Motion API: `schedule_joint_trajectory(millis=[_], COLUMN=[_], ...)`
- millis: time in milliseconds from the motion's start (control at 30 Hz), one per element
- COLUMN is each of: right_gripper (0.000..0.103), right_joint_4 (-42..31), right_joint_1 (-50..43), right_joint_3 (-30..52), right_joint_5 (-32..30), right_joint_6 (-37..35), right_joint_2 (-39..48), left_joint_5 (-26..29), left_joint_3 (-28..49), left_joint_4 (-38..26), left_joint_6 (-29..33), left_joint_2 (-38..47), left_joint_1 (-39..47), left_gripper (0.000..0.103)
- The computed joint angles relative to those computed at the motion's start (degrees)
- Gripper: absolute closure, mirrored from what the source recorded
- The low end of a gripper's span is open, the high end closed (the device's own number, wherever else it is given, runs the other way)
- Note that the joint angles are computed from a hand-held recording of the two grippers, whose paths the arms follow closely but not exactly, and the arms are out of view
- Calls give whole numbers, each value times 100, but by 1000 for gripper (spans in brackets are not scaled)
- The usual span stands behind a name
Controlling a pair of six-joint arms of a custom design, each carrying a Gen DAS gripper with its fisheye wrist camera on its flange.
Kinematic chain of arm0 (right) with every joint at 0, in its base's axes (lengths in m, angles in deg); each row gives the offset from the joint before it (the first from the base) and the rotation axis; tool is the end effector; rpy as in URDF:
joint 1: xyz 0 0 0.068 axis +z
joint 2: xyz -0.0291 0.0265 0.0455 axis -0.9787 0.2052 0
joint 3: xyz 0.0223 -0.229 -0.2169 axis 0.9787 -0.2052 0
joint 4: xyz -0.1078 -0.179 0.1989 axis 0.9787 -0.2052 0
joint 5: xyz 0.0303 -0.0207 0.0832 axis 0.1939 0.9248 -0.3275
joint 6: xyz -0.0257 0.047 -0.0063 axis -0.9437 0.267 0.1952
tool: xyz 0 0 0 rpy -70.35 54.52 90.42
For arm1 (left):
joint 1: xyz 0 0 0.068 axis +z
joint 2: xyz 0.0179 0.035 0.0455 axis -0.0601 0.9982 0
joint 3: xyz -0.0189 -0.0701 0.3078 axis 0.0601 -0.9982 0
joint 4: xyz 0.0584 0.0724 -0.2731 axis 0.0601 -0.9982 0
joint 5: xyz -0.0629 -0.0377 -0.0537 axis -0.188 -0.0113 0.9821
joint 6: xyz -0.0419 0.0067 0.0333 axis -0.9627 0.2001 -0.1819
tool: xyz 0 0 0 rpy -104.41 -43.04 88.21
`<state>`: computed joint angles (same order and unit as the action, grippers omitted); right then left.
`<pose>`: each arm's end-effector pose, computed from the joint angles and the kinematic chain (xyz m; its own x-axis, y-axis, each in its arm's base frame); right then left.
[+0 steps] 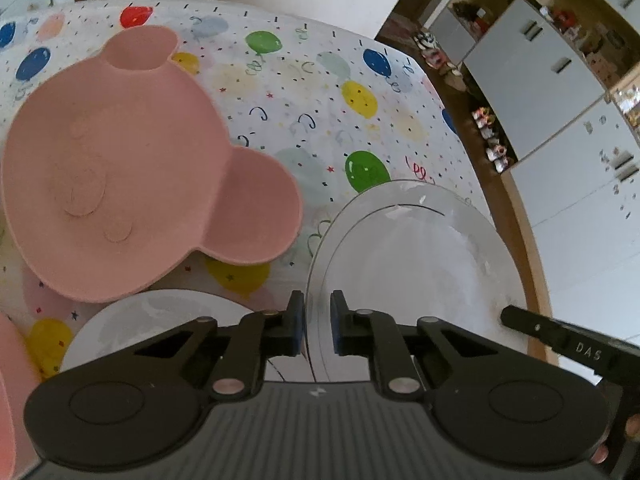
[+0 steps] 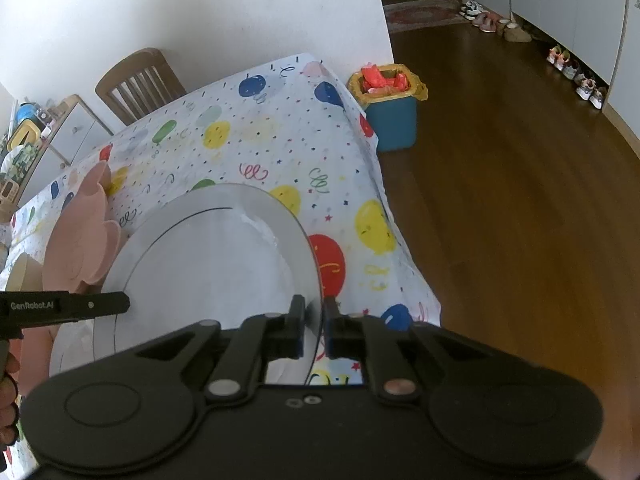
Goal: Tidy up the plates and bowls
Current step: 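Close the left gripper on the large white plate rim while the right gripper also grips it, then lift the large white plate with both grippers and carry it toward the tablecloth edge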
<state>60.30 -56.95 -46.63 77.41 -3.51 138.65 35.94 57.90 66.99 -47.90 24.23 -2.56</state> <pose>0.2645 0.1030 0.1164 -0.8336 0.2625 -0.4861 0.1042 0.9388 0.3283 0.3683 -0.0071 0.1113 -0.9281 0.0015 -0.3723 0.1329 0.9355 -0.3274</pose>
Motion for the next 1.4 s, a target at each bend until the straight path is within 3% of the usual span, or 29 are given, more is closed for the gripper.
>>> schedule_joint_trajectory(millis=[300, 667, 900, 967, 1400], right_gripper=[95, 95, 95, 95, 95], right_joint_4=[-233, -1078, -2097, -2486, -3463], right_joint_1=[95, 790, 2175, 2918, 5635], right_joint_3=[-167, -727, -924, -934, -636], right_joint_5=[171, 724, 1634, 2008, 2911], right_joint_6=[128, 879, 2166, 2895, 5952], right_joint_2=[-277, -1535, -2531, -2681, -2033], left_joint_5=[85, 505, 758, 841, 932], left_joint_3=[-269, -1163, -1748, -1915, -2534], left_joint_4=[-72, -322, -859, -1049, -2285], left_joint_6=[75, 475, 1225, 1531, 3629], left_joint_2=[-219, -1141, -1919, -2111, -2695], left_joint_1=[-40, 192, 717, 951, 2541], left_gripper=[90, 90, 90, 90, 90])
